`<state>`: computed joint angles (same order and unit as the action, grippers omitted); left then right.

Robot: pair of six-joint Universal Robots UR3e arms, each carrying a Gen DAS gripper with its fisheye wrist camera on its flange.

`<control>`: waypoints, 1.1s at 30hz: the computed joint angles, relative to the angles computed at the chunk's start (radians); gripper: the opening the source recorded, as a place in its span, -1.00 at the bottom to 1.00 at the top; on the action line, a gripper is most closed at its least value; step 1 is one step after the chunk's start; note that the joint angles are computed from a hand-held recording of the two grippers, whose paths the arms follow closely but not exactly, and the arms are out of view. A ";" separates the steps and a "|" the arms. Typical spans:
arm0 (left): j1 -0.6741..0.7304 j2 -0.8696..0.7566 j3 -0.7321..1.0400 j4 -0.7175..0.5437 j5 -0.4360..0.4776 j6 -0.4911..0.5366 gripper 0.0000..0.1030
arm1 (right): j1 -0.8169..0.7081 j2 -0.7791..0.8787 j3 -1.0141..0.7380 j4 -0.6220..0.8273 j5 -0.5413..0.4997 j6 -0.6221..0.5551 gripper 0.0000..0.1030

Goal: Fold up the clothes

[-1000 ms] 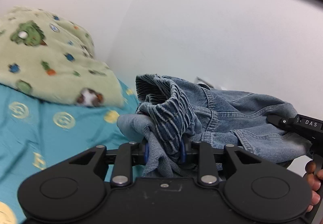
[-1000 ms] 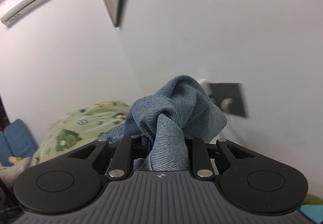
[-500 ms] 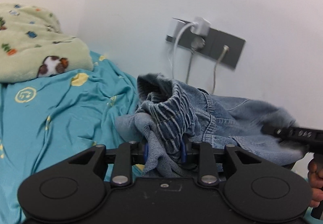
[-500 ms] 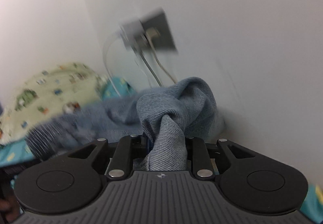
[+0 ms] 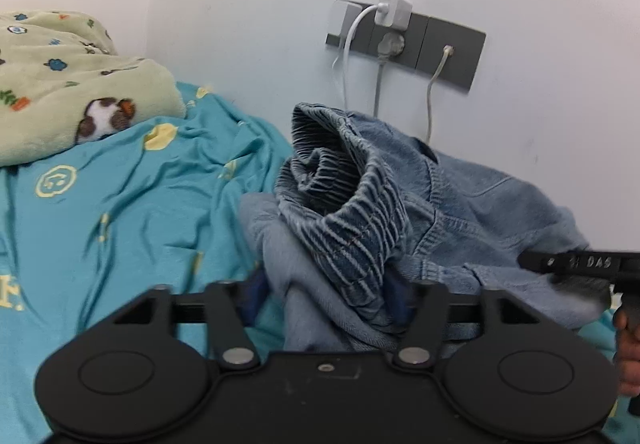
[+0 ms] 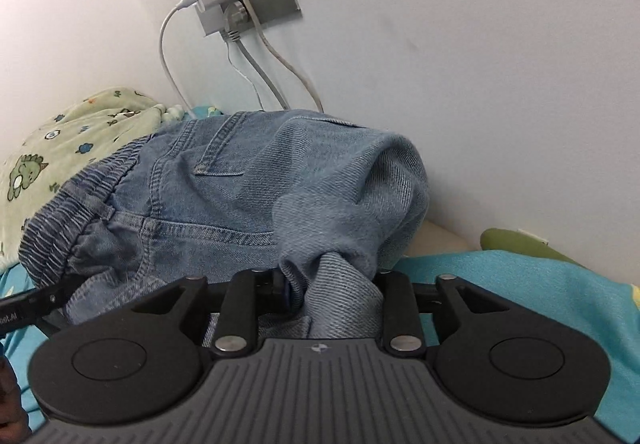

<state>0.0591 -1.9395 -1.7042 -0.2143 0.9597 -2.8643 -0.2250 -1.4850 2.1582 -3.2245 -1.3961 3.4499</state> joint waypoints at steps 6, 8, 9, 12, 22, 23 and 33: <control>0.063 0.146 -0.075 -0.065 -0.019 0.043 0.63 | 0.027 -0.068 -0.039 0.130 -0.065 0.013 0.13; 0.089 0.206 -0.098 -0.083 -0.027 0.045 0.68 | 0.040 -0.104 -0.028 0.134 -0.104 0.011 0.27; 0.102 0.237 -0.107 -0.094 -0.029 0.047 0.73 | 0.050 -0.120 -0.029 0.139 -0.125 0.006 0.30; 0.153 0.330 -0.126 -0.134 -0.054 0.058 0.86 | 0.062 -0.192 -0.027 0.180 -0.150 -0.030 0.38; 0.380 0.576 -0.069 -0.373 -0.185 0.104 0.95 | 0.164 -0.249 -0.217 0.333 -0.173 -0.023 0.40; 0.413 0.600 -0.062 -0.404 -0.207 0.117 0.95 | 0.187 -0.235 -0.252 0.343 -0.186 -0.020 0.41; 0.855 0.818 0.081 -0.901 -0.491 0.377 0.99 | 0.411 -0.102 -0.587 0.441 -0.254 0.003 0.45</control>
